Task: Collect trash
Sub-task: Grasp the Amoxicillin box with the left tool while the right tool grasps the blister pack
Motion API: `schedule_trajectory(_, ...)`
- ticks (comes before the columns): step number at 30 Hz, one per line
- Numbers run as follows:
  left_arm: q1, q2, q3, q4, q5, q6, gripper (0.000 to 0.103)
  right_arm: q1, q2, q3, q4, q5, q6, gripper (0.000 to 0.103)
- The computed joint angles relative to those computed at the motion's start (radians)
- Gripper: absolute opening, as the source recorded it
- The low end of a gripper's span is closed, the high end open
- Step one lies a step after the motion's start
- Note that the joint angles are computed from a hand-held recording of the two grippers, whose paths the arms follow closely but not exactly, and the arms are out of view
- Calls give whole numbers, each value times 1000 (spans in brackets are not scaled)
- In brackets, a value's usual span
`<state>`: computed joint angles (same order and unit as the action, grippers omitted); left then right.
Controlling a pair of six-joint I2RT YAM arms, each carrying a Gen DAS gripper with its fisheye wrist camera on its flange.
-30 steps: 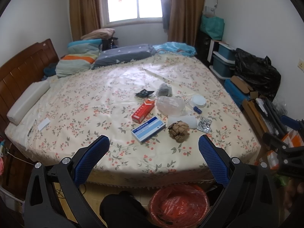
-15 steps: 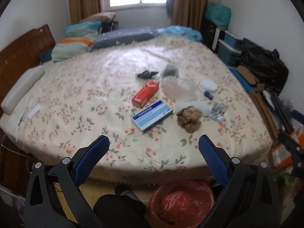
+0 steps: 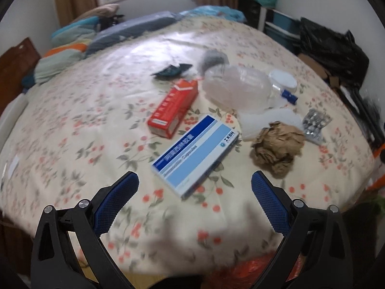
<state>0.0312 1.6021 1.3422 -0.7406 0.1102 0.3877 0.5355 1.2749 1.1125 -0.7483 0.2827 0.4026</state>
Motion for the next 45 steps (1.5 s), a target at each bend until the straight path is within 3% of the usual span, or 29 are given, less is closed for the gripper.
schedule_trajectory(5, -19, 166, 60, 92, 4, 51, 97, -61, 83, 0, 70, -52, -40, 98)
schedule_trajectory(12, -37, 307, 144, 115, 11, 97, 97, -92, 187, 22, 132, -91, -61, 98)
schedule_trajectory(19, -52, 394, 214, 91, 43, 139, 97, -114, 265, 26, 190, -121, -81, 98)
schedule_trajectory(24, -38, 432, 290, -8, 147, 84, 93, -122, 292, 16, 223, -129, -89, 98)
schedule_trajectory(26, -49, 422, 285, -41, 152, 92, 87, -134, 312, 13, 246, -134, -103, 98)
schedule_trajectory(30, -67, 392, 250, -33, 138, 82, 87, -170, 379, 17, 300, -152, -156, 97)
schedule_trajectory(34, -78, 395, 242, 1, 120, 53, 88, -213, 445, 38, 326, -215, -188, 76)
schedule_trajectory(36, -85, 397, 243, 13, 117, 34, 89, -217, 456, 43, 339, -223, -202, 72)
schedule_trajectory(42, -107, 386, 219, 47, 97, 8, 89, -227, 485, 67, 353, -256, -237, 49)
schedule_trajectory(44, -102, 394, 227, 52, 105, 4, 89, -230, 490, 72, 357, -278, -239, 34)
schedule_trajectory(45, -99, 397, 229, 51, 112, 3, 88, -230, 491, 76, 355, -287, -240, 32)
